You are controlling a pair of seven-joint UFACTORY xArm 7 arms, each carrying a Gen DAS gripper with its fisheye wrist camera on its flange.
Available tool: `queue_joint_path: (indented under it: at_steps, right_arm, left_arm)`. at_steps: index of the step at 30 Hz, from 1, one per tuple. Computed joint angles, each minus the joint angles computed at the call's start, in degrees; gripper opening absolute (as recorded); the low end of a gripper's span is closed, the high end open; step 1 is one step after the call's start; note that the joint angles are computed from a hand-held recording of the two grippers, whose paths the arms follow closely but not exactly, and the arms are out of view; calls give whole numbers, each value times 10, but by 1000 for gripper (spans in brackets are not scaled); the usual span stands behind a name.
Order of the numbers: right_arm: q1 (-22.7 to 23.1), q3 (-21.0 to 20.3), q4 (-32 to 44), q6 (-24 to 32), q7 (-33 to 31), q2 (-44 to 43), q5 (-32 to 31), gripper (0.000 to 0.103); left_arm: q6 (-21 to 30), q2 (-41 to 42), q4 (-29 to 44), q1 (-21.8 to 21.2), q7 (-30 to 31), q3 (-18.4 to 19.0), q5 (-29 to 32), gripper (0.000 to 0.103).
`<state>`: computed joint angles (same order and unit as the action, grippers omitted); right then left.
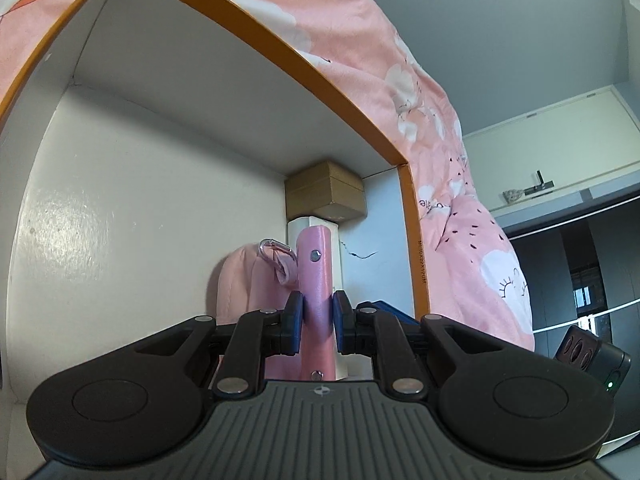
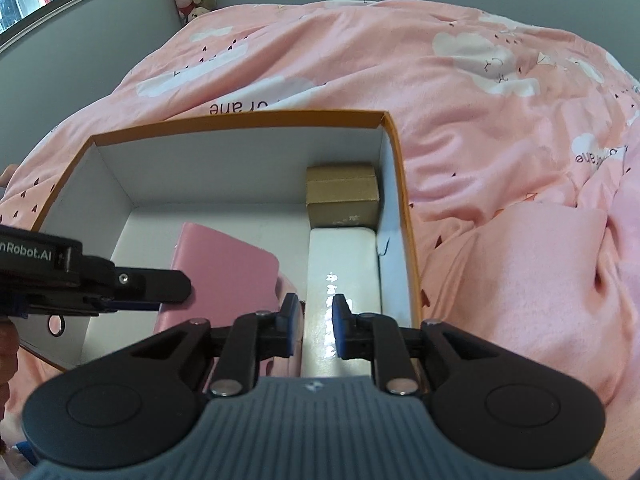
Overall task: Organize objects
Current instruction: 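Lower the pink notebook into the orange box with the left gripper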
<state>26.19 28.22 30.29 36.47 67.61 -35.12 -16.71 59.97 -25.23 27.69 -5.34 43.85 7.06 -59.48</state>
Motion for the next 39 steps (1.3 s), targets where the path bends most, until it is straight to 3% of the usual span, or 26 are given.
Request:
queue_joint_path:
  at_steps: [6, 10, 14, 21, 24, 27, 29, 39]
  right_arm:
    - [9, -3, -2, -20, -5, 18, 6, 20]
    - [13, -2, -2, -24, -4, 26, 7, 20]
    - [13, -2, -3, -23, 2, 24, 5, 20]
    - [8, 0, -3, -15, 4, -3, -3, 20]
    - [8, -1, -4, -19, -1, -5, -1, 20]
    - [12, -6, -7, -29, -8, 6, 9, 20]
    - [15, -8, -13, -43, -8, 13, 16, 20]
    - [34, -36, -27, -92, -25, 31, 61, 20]
  left_arm:
    - [-52, 5, 6, -7, -44, -29, 39, 20]
    - [-69, -1, -1, -19, -55, -24, 51, 20]
    - [-3, 13, 9, -18, -36, 21, 9, 17]
    - [66, 38, 20, 11, -24, 18, -33, 16]
    - [26, 30, 14, 17, -36, -13, -13, 16]
    - [18, 30, 14, 13, -37, -15, -3, 16]
    - [-13, 17, 12, 10, -46, -32, 27, 16]
    - [-142, -39, -27, -51, -66, -53, 118, 21]
